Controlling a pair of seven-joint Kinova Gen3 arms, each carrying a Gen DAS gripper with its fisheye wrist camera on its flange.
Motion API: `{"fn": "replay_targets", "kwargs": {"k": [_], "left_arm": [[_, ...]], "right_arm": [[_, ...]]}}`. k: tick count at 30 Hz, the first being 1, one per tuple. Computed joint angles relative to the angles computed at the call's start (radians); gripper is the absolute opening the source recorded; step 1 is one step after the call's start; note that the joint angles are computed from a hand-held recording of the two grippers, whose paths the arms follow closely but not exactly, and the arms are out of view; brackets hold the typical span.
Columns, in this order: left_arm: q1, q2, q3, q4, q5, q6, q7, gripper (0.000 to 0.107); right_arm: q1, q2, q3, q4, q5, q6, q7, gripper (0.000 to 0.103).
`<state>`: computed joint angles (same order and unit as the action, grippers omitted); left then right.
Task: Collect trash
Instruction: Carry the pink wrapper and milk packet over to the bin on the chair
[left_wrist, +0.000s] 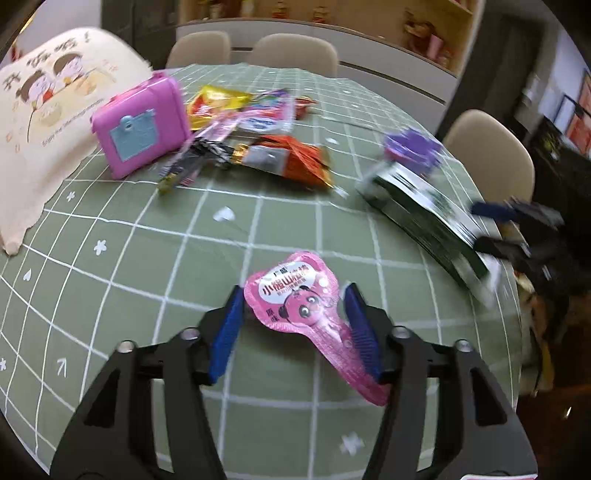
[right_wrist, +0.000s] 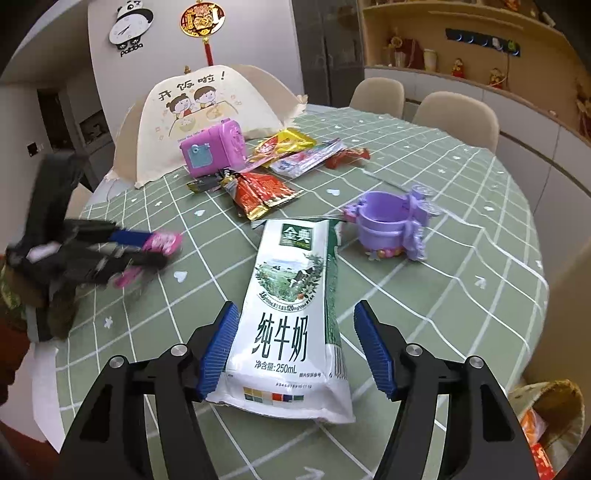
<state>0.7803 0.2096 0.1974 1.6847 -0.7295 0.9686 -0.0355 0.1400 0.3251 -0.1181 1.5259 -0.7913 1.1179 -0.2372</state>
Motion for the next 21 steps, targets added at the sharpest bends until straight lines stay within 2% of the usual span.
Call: {"fn": "replay_targets", "kwargs": {"k": [3, 7, 9, 12, 15, 18, 21], "left_arm": [[0.025, 0.001, 0.006, -0.002, -0.013, 0.009, 0.041, 0.06], [0.052, 0.001, 0.001, 0.004, -0.043, 0.017, 0.179, 0.062], [0.065, 0.028, -0.013, -0.029, -0.042, 0.054, 0.236, 0.062], [0.064, 0.081, -0.024, -0.095, -0.039, 0.125, 0.266, 0.063], [0.081, 0.126, -0.045, -0.144, -0.055, 0.149, 0.26, 0.063], [0.107, 0.143, -0.059, -0.163, -0.077, 0.17, 0.243, 0.048], [0.148, 0.158, -0.069, -0.179, -0.12, 0.22, 0.246, 0.043]], "right_arm": [[-0.033, -0.021, 0.0, 0.02, 0.0, -0.063, -0.026, 0.061], [-0.046, -0.02, -0.003, 0.021, -0.008, -0.082, -0.079, 0.062], [-0.061, -0.023, -0.003, 0.029, 0.003, -0.117, -0.107, 0.062], [-0.075, -0.024, -0.009, 0.038, 0.018, -0.156, -0.133, 0.062], [-0.079, -0.031, -0.016, 0.045, 0.03, -0.178, -0.13, 0.062], [-0.091, -0.032, -0.016, 0.031, 0.062, -0.175, -0.143, 0.062], [-0.108, -0.02, -0.016, 0.002, 0.091, -0.158, -0.188, 0.062]]}}
